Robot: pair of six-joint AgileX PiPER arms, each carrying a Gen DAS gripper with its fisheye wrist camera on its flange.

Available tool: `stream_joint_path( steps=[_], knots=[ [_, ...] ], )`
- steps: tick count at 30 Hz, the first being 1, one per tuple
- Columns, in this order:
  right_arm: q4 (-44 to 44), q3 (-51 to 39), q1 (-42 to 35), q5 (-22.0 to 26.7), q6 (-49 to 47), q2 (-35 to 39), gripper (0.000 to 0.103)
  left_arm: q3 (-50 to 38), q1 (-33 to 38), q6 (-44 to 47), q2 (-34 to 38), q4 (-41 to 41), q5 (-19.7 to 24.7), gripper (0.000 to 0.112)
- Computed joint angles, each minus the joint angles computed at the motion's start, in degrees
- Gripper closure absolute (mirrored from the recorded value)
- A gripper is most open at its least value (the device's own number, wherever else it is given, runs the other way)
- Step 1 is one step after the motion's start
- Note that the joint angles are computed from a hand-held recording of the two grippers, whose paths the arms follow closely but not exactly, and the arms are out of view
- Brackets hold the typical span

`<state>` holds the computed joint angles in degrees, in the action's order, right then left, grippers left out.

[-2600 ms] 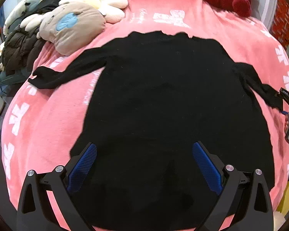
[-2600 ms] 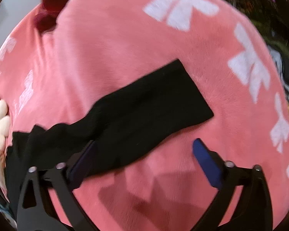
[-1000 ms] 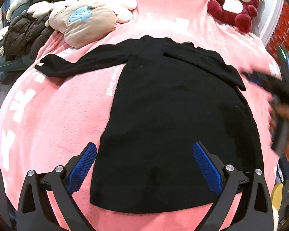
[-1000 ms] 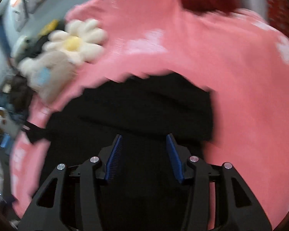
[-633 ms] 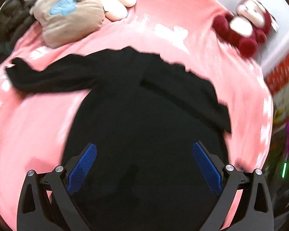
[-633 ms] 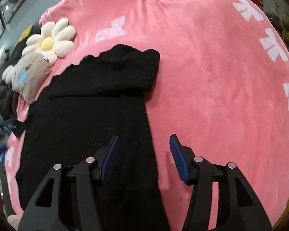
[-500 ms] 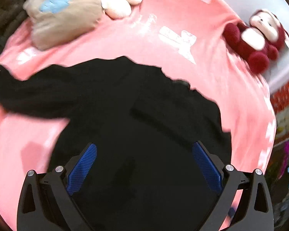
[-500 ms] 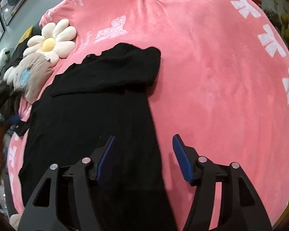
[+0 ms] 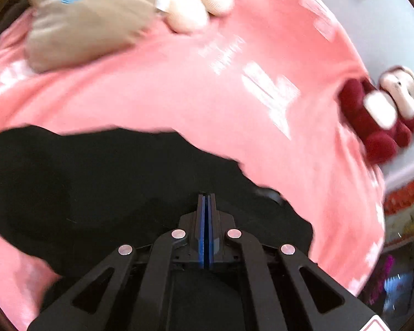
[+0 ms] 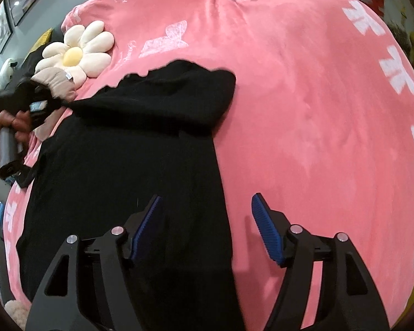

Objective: Fold small clothes

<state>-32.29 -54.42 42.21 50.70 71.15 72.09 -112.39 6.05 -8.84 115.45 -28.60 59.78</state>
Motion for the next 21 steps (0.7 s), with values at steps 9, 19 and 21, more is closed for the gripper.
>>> stream_joint_path(
  steps=[9,19,21],
  knots=[
    [2.0,-13.8,-7.7,-1.2,-11.8,15.4,0.038,6.8,-1.9,5.6,-1.9,2.0,0.2,0.109],
    [5.4,-3.2,-28.0,-2.4,-4.2,8.5,0.095,9.3,-2.5,6.2,-2.0,5.5,-0.6,0.109],
    [12.2,0.8,-30.3,-9.8,-7.7,4.3,0.094,10.7,-3.0,7.2,-2.9,6.1,-1.8,0.105]
  ],
)
